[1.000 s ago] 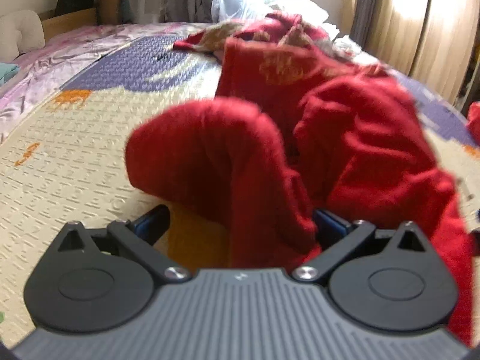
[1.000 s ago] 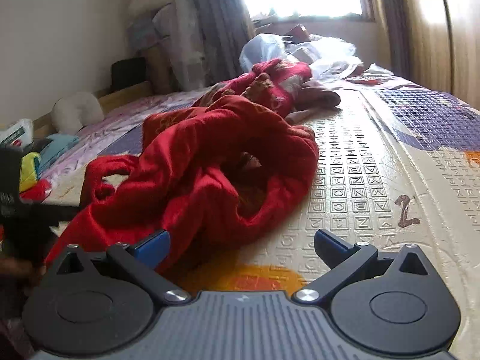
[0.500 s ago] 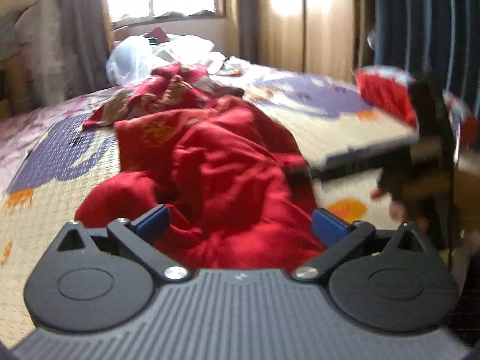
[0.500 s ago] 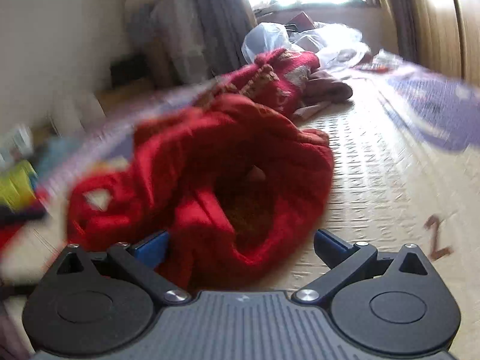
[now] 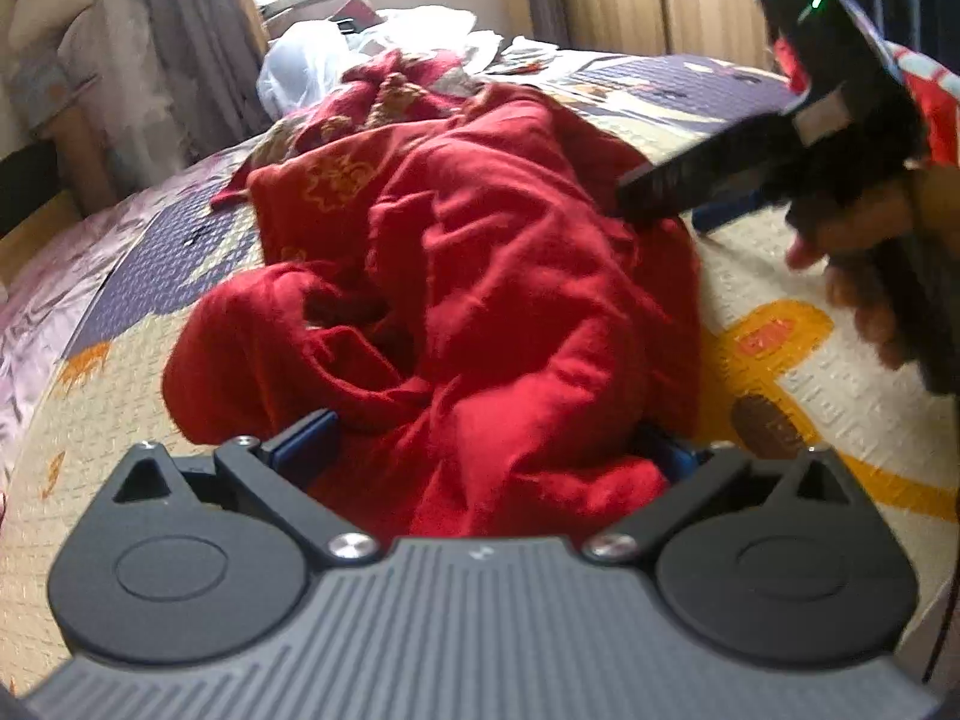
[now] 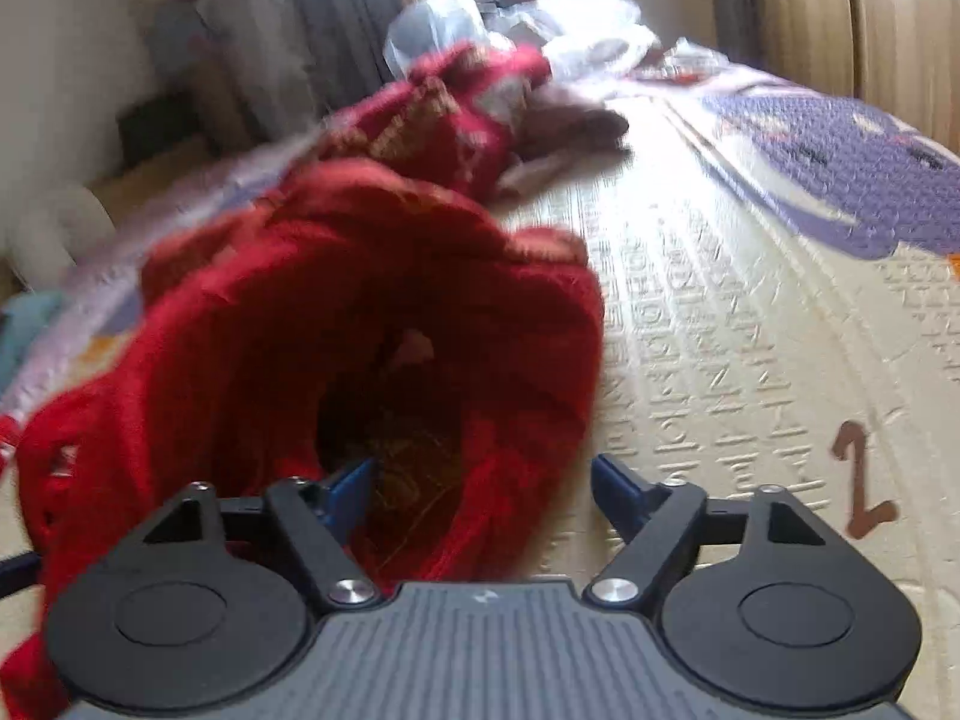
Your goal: Fold clothes
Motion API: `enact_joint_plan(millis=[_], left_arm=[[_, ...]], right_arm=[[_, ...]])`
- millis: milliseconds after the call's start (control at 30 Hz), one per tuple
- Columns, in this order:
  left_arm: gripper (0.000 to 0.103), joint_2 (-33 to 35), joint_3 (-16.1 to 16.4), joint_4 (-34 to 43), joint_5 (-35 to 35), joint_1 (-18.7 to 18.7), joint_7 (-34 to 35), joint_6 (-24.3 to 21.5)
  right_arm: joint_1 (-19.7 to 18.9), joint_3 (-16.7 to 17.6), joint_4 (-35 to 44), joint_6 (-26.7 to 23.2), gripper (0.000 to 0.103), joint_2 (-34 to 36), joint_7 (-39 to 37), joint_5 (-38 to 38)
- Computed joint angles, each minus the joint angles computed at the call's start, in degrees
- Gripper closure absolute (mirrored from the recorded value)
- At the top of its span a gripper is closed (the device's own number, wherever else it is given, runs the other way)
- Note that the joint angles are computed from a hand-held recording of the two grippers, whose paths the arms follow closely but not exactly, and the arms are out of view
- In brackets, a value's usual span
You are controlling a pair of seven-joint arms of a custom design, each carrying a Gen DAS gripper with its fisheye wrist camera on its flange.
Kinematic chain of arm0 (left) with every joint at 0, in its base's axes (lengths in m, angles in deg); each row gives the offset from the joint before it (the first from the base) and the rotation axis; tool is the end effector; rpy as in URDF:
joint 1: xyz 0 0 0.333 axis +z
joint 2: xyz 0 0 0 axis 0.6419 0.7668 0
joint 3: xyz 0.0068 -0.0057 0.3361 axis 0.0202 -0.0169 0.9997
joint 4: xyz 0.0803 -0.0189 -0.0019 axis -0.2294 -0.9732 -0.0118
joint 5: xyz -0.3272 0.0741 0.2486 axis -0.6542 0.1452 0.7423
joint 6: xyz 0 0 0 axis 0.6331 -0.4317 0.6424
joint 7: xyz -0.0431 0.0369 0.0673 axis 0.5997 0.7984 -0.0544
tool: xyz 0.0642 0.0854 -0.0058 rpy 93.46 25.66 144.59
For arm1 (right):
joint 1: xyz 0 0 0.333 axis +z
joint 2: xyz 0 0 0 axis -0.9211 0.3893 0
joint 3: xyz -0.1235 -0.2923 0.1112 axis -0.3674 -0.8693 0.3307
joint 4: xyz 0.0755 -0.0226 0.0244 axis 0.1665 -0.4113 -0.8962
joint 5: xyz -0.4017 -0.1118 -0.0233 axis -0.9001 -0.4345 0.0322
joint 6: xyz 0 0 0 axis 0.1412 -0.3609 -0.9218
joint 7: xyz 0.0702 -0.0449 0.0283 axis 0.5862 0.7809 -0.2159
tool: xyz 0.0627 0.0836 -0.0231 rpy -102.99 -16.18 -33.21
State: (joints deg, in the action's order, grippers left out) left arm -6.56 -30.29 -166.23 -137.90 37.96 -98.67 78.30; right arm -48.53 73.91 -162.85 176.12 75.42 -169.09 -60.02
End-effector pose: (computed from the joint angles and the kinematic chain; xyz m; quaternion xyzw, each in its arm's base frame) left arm 0.5780 -0.0372 0.5027 -0.2811 0.8504 -0.3768 0.2363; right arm 0.5706 0.2306 0.4335 -0.4254 0.8078 -0.3016 0.2747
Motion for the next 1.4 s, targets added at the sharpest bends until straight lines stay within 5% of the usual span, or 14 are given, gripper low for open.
enact_joint_plan(millis=[100,267,433,733,1233,1400], left_arm=[[0.000,0.78,-0.22,0.70,0.44,0.08,-1.40,1.01],[0.000,2.50,-0.85,2.61,1.47,0.42,-5.38,3.79],[0.000,3.59,-1.43,4.04,2.62,0.97,-9.26,5.64],[0.000,3.82,-1.79,4.44,2.30,0.99,-10.46,8.89],[0.000,8.46,-2.82,10.71,8.89,4.13,-26.18,14.87],[0.000,6.93,-3.72,10.28,2.98,5.29,-18.89,15.22]], right_arm=[[1.38,0.44,2.43,-5.73,0.041,1.98,-1.02,-1.18],[2.43,0.16,1.75,-5.51,0.084,1.19,-0.31,-4.40],[2.64,1.55,0.02,-6.40,0.088,-2.64,5.89,-10.86],[3.83,5.36,2.91,-8.78,0.089,-5.40,1.38,-10.66],[5.66,3.77,14.62,1.40,0.089,1.53,-5.91,-5.60],[6.96,1.49,18.00,4.23,0.089,5.52,-9.52,-1.71]])
